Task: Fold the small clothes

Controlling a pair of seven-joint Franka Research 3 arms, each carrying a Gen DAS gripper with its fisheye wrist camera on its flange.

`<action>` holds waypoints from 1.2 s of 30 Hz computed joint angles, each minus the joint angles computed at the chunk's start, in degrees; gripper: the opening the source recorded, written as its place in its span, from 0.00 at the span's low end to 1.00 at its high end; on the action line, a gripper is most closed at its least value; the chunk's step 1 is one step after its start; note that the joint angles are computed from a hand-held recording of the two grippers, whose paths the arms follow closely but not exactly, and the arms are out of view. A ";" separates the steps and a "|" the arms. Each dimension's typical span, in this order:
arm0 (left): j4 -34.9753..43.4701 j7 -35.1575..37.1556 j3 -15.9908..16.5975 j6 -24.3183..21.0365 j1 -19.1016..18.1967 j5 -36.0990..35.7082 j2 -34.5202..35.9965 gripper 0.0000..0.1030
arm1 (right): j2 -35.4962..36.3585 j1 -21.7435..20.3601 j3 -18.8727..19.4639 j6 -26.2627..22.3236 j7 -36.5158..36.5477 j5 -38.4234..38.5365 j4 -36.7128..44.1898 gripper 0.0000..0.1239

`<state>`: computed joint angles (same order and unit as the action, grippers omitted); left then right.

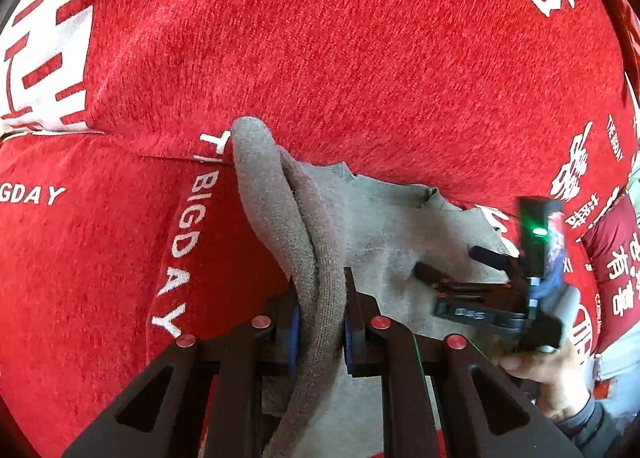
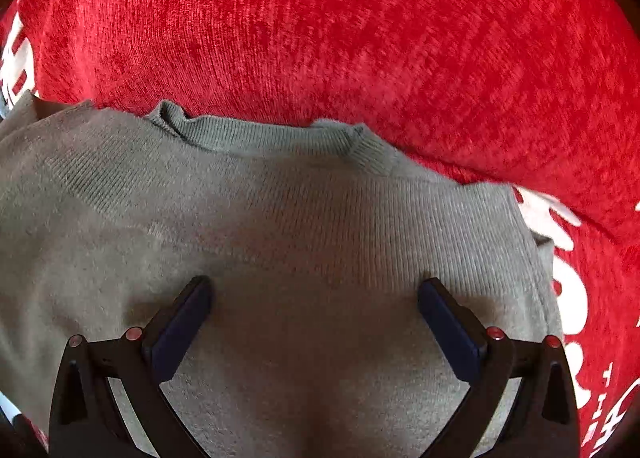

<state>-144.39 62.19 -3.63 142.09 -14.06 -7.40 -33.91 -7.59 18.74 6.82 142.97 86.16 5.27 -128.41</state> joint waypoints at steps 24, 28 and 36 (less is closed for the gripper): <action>50.67 -20.09 -15.87 -28.82 -11.66 22.15 45.41 0.18 | -30.54 -8.17 -17.55 9.42 -20.51 26.40 -29.29 0.83; 53.33 -23.03 -14.99 -30.24 -15.25 25.15 48.93 0.56 | -30.17 -8.10 -17.51 9.76 -23.47 30.55 -29.13 0.83; 50.68 -17.62 -15.96 -23.48 -13.50 14.49 43.85 0.78 | -31.21 -9.07 -18.28 7.99 -27.57 36.30 -29.35 0.83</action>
